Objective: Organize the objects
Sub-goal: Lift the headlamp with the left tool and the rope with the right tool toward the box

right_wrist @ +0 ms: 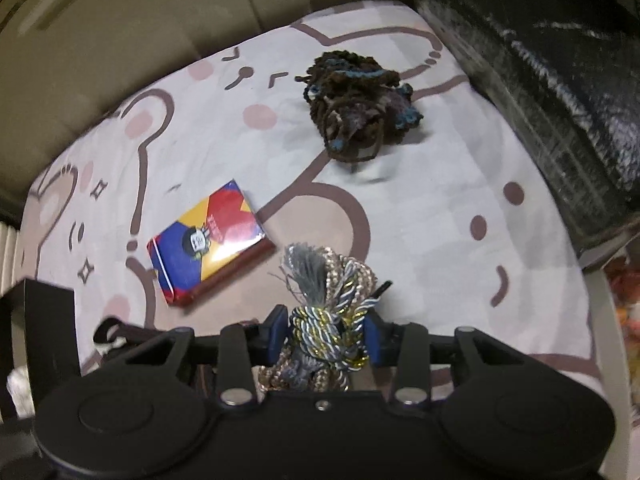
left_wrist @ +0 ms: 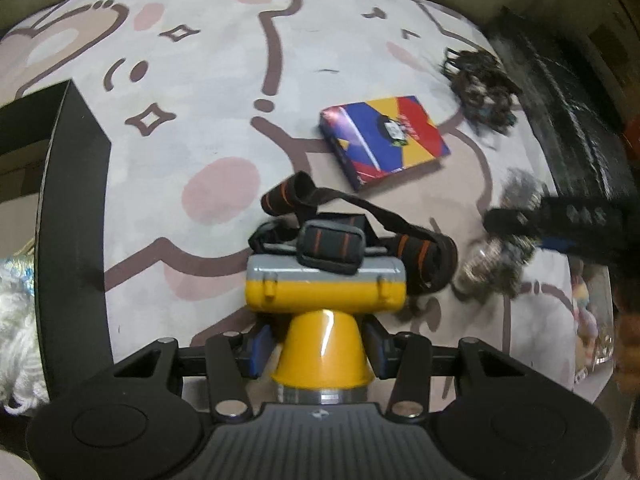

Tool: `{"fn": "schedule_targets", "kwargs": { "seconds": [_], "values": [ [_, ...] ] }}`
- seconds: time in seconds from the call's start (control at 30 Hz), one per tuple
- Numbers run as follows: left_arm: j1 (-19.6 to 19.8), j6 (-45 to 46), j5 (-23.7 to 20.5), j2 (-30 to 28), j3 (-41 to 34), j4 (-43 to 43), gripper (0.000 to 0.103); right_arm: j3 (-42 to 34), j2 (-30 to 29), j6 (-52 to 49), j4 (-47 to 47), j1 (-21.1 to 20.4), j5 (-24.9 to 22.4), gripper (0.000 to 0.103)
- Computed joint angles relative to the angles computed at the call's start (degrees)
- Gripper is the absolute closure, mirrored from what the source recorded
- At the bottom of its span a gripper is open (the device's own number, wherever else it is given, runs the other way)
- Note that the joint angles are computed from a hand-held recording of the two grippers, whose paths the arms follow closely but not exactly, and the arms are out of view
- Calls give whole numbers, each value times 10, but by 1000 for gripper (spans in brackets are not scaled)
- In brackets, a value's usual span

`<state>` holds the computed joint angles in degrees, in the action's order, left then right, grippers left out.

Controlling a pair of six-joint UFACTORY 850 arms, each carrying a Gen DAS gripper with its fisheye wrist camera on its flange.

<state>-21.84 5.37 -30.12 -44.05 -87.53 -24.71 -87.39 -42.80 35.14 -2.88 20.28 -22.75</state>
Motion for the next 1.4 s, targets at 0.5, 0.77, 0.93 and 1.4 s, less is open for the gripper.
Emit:
{"fn": "schedule_targets", "kwargs": {
  "seconds": [0.5, 0.77, 0.93, 1.4],
  "values": [
    [-2, 8, 67, 36, 36, -11, 61, 23, 28, 6, -84, 20, 36, 63],
    [3, 58, 133, 86, 77, -59, 60, 50, 65, 120, -225, 38, 66, 63],
    [8, 128, 164, 114, 101, -132, 60, 67, 87, 173, -286, 46, 92, 63],
    [31, 417, 222, 182, 169, -417, 60, 78, 113, 441, -569, 83, 130, 63]
  ]
}}
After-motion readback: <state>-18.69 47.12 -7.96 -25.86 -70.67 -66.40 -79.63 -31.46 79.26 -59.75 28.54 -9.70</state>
